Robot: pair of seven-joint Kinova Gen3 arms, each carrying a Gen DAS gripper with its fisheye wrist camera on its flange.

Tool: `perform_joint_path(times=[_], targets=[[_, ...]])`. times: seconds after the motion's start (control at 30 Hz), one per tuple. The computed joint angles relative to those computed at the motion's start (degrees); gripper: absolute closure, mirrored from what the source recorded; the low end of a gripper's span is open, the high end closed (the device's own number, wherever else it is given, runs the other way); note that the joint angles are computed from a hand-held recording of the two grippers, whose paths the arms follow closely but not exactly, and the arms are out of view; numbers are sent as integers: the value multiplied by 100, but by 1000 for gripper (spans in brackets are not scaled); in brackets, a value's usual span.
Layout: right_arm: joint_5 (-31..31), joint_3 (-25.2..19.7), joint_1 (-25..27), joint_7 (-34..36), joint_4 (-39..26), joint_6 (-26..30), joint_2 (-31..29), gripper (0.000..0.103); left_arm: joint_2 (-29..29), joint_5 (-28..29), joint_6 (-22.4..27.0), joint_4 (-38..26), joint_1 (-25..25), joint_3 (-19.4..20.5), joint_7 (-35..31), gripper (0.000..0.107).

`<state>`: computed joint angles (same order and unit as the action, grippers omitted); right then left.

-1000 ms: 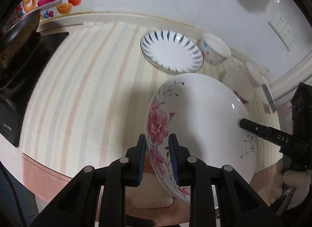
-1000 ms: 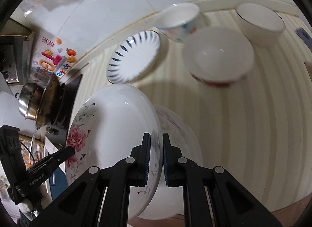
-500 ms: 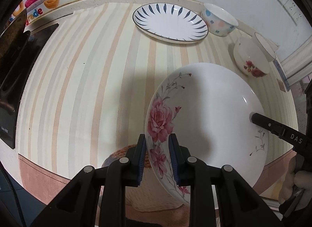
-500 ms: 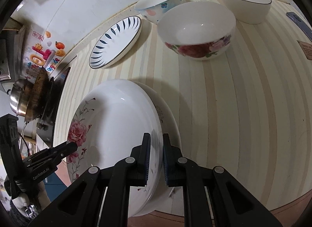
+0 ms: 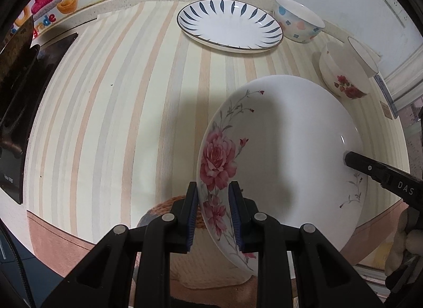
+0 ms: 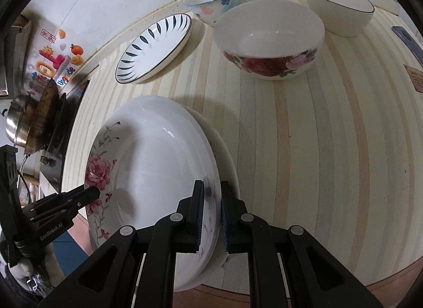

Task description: Organize plates and bowls

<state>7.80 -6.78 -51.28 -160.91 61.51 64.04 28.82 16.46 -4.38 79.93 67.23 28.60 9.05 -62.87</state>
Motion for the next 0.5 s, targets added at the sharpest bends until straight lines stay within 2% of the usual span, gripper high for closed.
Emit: perform_joint_path(times=[0.5], targets=[[-696, -92, 295, 479, -1148, 1287, 434, 83, 250, -155, 416, -256, 192, -5, -12, 87]])
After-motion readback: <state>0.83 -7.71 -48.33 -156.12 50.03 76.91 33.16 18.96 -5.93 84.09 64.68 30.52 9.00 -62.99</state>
